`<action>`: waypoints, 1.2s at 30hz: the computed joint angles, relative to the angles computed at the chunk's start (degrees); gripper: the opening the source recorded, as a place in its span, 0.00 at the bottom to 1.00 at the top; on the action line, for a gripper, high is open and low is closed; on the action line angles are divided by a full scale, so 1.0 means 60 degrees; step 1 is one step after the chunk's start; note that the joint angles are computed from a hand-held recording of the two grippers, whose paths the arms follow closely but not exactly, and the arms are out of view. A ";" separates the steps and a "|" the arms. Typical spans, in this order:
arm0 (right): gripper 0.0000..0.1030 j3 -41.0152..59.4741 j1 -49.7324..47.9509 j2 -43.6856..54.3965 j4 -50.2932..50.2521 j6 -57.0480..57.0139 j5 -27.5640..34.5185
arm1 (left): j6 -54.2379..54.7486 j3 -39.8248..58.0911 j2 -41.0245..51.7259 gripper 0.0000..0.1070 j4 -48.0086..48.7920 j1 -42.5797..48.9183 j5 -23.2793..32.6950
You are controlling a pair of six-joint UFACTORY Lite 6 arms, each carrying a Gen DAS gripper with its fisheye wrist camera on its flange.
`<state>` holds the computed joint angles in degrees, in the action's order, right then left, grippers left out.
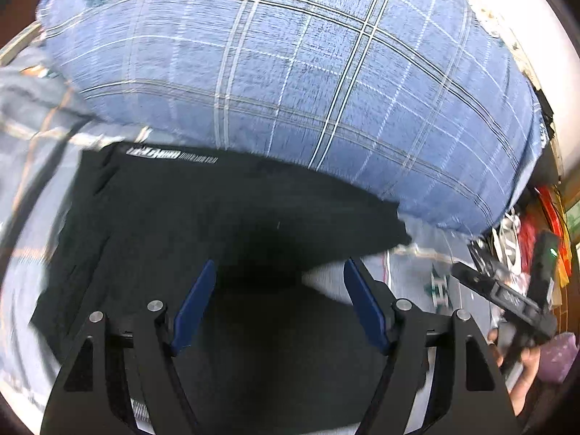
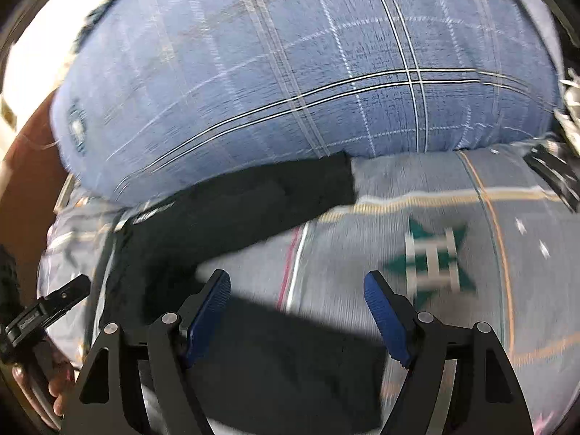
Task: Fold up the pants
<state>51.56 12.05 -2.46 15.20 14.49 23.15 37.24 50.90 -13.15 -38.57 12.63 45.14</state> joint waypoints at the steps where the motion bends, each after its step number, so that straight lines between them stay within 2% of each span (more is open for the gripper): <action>1: 0.75 0.0575 -0.0403 0.0887 0.0741 -0.0933 -0.0014 | 0.0384 -0.0025 0.0459 0.68 -0.0375 -0.0149 -0.0404; 3: 0.75 0.2116 -0.0892 0.2793 0.1145 -0.1791 0.0191 | 0.0093 -0.0082 0.1034 0.68 -0.0161 -0.0336 -0.0791; 5: 0.75 0.4019 -0.1134 0.4792 0.0719 -0.1823 0.0234 | 0.0490 0.0357 0.1834 0.68 -0.0344 -0.0410 -0.0496; 6: 0.74 0.5018 -0.1257 0.5784 0.0643 -0.1798 0.0341 | 0.0564 0.0410 0.1973 0.68 -0.0301 -0.0463 -0.0681; 8: 0.67 0.7008 -0.1424 0.7445 0.0540 -0.1783 0.1007 | 0.0389 0.0505 0.2083 0.68 0.0040 -0.0597 -0.1060; 10: 0.61 0.8716 -0.1424 0.8826 -0.0097 -0.1280 0.1571 | 0.0540 0.0755 0.2311 0.68 -0.0042 -0.0461 -0.0884; 13: 0.45 1.0486 -0.1346 1.0264 -0.0953 -0.0506 0.2287 | 0.0583 0.0930 0.2458 0.68 -0.0240 -0.0230 -0.0693; 15: 0.36 1.0657 -0.1229 1.0421 -0.1103 -0.0548 0.2133 | 0.0773 0.0963 0.2534 0.68 -0.0403 -0.0003 -0.0487; 16: 0.13 1.0654 -0.1185 1.0413 -0.1129 -0.0582 0.2142 | 0.0813 0.0980 0.2592 0.68 -0.0441 0.0039 -0.0448; 17: 0.07 1.0358 -0.1115 1.0166 -0.1301 -0.0385 0.1997 | 0.0737 0.1052 0.2701 0.68 -0.0525 -0.0036 -0.0446; 19: 0.03 0.9238 -0.0942 0.9180 -0.1565 -0.0171 0.1467 | 0.0609 0.1217 0.2921 0.68 -0.0615 -0.0024 -0.0372; 22: 0.03 0.6769 -0.0621 0.6883 -0.1568 -0.0210 0.0460 | 0.0663 0.1472 0.3209 0.68 -0.0927 0.0203 0.0107; 24: 0.03 0.5285 -0.0284 0.5277 -0.1718 0.0013 0.0163 | 0.0656 0.1572 0.3272 0.68 -0.1094 0.0348 0.0352; 28: 0.03 0.2135 0.0732 0.1731 -0.2614 0.1218 -0.0472 | 0.0666 0.1716 0.3300 0.68 -0.1381 0.0488 0.0671; 30: 0.03 0.0772 0.1347 0.0093 -0.3384 0.2506 -0.0524 | 0.0666 0.1727 0.3298 0.68 -0.1462 0.0484 0.0769; 33: 0.03 -0.0364 0.2217 -0.1161 -0.5234 0.4749 -0.0527 | 0.0702 0.1828 0.3469 0.68 -0.1734 0.0479 0.1038; 36: 0.03 -0.0971 0.2832 -0.1608 -0.5727 0.5595 -0.0438 | 0.0408 0.2175 0.3964 0.68 -0.1826 0.0173 0.0768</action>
